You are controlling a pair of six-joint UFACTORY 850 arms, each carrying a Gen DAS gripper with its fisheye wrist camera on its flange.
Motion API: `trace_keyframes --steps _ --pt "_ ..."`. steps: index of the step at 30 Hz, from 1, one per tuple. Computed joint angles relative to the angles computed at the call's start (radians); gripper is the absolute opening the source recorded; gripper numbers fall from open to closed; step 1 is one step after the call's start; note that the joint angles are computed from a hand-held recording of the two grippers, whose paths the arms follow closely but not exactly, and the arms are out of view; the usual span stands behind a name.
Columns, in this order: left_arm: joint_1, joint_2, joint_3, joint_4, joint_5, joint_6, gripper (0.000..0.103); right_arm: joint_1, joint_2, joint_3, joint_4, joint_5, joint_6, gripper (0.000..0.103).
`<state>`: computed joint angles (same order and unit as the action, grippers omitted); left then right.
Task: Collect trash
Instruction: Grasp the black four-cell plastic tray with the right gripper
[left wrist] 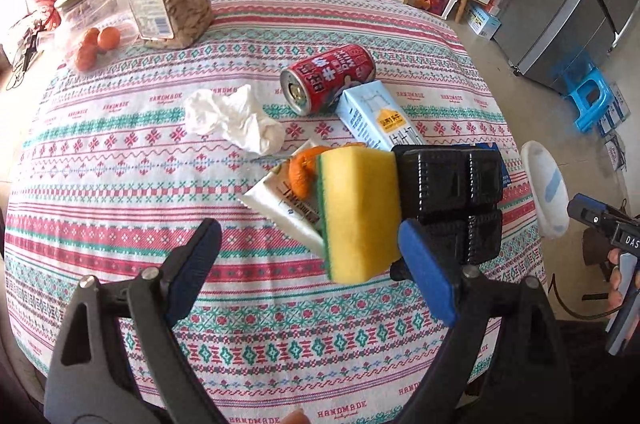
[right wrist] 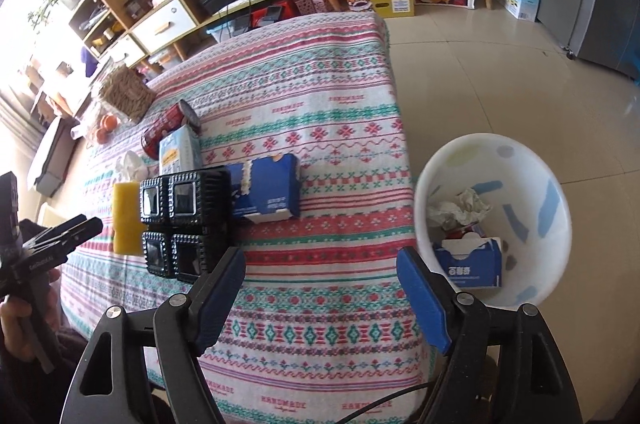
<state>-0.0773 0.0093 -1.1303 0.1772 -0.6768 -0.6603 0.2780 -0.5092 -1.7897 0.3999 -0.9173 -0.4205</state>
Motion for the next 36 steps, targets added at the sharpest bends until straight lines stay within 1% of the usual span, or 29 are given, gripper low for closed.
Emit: trace_keyframes --steps 6,12,19,24,31,34,36 --pt "0.025 0.038 0.048 -0.041 -0.004 0.031 0.09 0.069 -0.01 0.012 -0.01 -0.023 -0.018 0.079" --pt "0.046 0.074 0.089 -0.074 -0.007 0.061 0.09 0.124 -0.041 -0.014 -0.037 -0.042 -0.011 0.079" --pt "0.061 0.116 0.13 -0.088 -0.015 0.07 0.09 0.159 -0.08 -0.049 -0.048 -0.052 0.008 0.079" --pt "0.073 0.137 0.15 -0.095 -0.02 0.069 0.09 0.172 -0.12 -0.089 -0.056 -0.075 0.035 0.079" --pt "0.091 0.167 0.18 -0.109 -0.026 0.075 0.09 0.185 -0.155 -0.129 -0.03 -0.105 0.024 0.079" --pt "0.099 0.169 0.183 -0.121 -0.024 0.085 0.09 0.186 -0.158 -0.135 -0.013 -0.11 0.001 0.068" --pt "0.099 0.17 0.184 -0.127 -0.023 0.09 0.09 0.184 -0.159 -0.138 0.005 -0.119 -0.024 0.052"
